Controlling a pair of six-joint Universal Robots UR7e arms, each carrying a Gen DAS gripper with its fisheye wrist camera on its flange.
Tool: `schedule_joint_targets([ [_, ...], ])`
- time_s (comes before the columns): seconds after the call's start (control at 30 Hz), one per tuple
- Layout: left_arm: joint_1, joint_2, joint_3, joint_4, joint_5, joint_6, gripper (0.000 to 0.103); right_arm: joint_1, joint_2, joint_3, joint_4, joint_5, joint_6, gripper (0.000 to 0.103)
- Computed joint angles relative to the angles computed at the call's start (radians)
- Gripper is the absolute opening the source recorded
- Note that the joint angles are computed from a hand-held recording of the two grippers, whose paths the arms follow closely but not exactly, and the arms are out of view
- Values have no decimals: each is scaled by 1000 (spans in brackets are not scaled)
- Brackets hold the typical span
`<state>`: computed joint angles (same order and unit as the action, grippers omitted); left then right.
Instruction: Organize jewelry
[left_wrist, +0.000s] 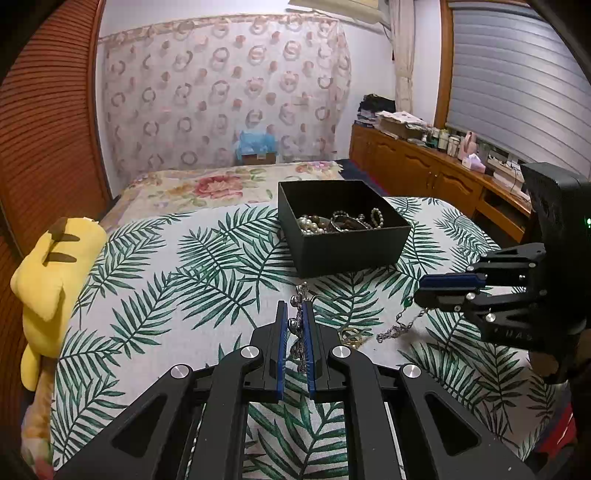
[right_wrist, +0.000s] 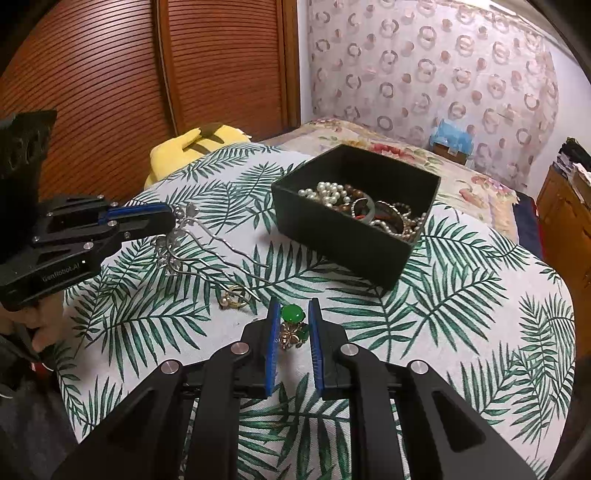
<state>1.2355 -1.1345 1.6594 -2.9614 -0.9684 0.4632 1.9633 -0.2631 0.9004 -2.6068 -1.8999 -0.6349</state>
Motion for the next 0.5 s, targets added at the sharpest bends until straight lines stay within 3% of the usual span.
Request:
schedule_joint_targets([
  [0.27, 0, -2, 3, -2, -3, 1, 7, -11, -20, 7, 8, 19, 28, 17],
  [0.5, -9, -3, -1, 12, 3, -9, 7, -22, -1, 3, 15, -66, 25, 17],
])
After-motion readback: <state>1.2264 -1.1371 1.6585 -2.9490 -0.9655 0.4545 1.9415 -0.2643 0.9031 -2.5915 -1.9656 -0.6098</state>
